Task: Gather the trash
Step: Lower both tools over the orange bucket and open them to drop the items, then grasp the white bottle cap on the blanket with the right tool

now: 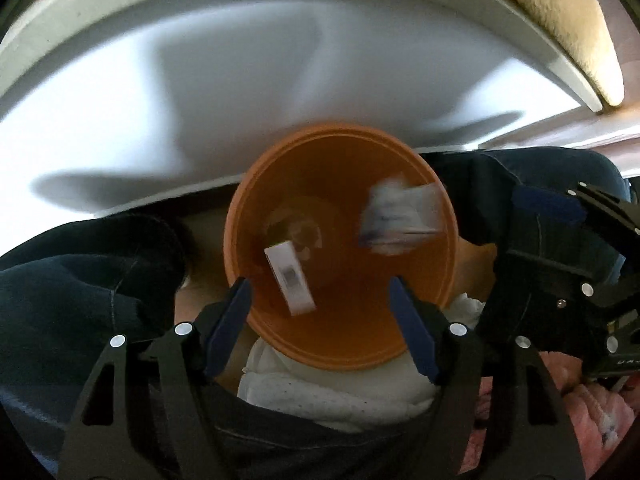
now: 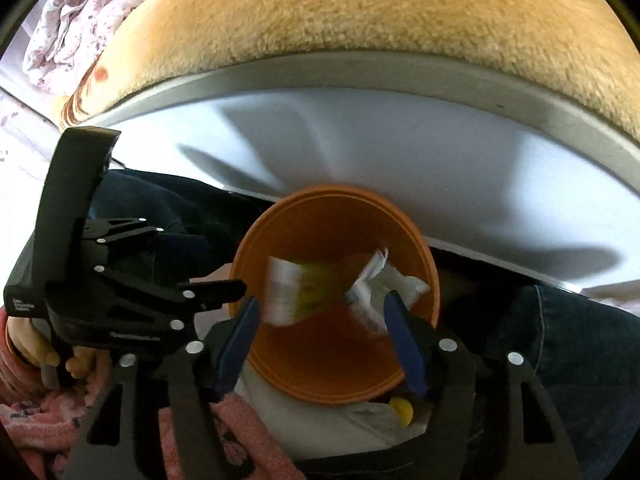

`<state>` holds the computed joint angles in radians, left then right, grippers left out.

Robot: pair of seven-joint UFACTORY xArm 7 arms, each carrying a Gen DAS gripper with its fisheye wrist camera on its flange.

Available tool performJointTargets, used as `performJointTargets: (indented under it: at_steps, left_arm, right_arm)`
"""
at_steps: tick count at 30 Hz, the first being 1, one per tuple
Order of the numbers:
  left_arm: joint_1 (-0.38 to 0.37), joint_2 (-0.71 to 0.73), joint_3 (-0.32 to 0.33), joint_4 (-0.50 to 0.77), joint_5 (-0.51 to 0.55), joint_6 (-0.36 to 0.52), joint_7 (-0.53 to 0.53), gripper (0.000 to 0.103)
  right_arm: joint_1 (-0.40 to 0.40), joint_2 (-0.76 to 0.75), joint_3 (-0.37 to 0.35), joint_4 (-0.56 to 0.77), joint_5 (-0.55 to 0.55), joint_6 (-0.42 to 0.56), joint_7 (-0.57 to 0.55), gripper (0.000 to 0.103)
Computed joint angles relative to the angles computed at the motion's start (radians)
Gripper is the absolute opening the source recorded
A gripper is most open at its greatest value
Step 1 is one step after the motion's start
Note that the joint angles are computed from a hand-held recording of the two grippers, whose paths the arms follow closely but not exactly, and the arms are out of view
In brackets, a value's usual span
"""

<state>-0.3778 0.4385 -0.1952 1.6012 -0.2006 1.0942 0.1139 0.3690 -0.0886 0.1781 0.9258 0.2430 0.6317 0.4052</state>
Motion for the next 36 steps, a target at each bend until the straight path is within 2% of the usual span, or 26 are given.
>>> performJointTargets:
  at_steps: [8, 13, 19, 20, 21, 26, 28, 30, 33, 36]
  left_arm:
    - [-0.003, -0.037, 0.002, -0.045, 0.01, -0.027, -0.012, 0.07]
    - [-0.01, -0.086, 0.0, -0.105, 0.018, -0.073, -0.021, 0.07]
    - [-0.006, -0.161, -0.001, -0.138, 0.025, -0.132, -0.001, 0.07]
    - [-0.007, -0.178, 0.0, -0.141, 0.031, -0.146, 0.001, 0.071]
    - [-0.007, -0.193, 0.0, -0.145, 0.034, -0.161, 0.003, 0.076]
    - [-0.004, -0.254, 0.004, -0.145, 0.048, -0.25, 0.014, 0.082]
    - [-0.002, -0.274, 0.01, -0.142, 0.065, -0.297, 0.006, 0.085]
    - [-0.005, -0.284, 0.016, -0.136, 0.095, -0.341, -0.021, 0.087]
    - [-0.001, -0.285, 0.022, -0.115, 0.114, -0.386, -0.056, 0.089]
    - [0.005, -0.29, 0.026, -0.103, 0.126, -0.404, -0.087, 0.09]
  right_arm:
    - [-0.014, -0.036, -0.008, 0.012, -0.035, 0.025, 0.03, 0.065]
    - [-0.025, -0.098, -0.02, -0.031, -0.027, 0.024, 0.029, 0.065]
    - [-0.042, -0.155, -0.012, -0.019, -0.091, 0.026, 0.059, 0.065]
    - [-0.044, -0.164, -0.009, -0.016, -0.102, 0.02, 0.062, 0.065]
    - [-0.047, -0.167, -0.004, -0.006, -0.118, 0.014, 0.071, 0.065]
    - [-0.088, -0.209, 0.022, 0.041, -0.259, -0.051, 0.108, 0.07]
    - [-0.136, -0.201, 0.054, 0.078, -0.377, -0.068, 0.163, 0.072]
    - [-0.156, -0.184, 0.06, 0.08, -0.439, -0.125, 0.201, 0.073]
    - [-0.207, -0.112, 0.076, 0.126, -0.568, -0.194, 0.291, 0.073]
    - [-0.218, -0.027, 0.069, 0.189, -0.681, -0.212, 0.368, 0.073]
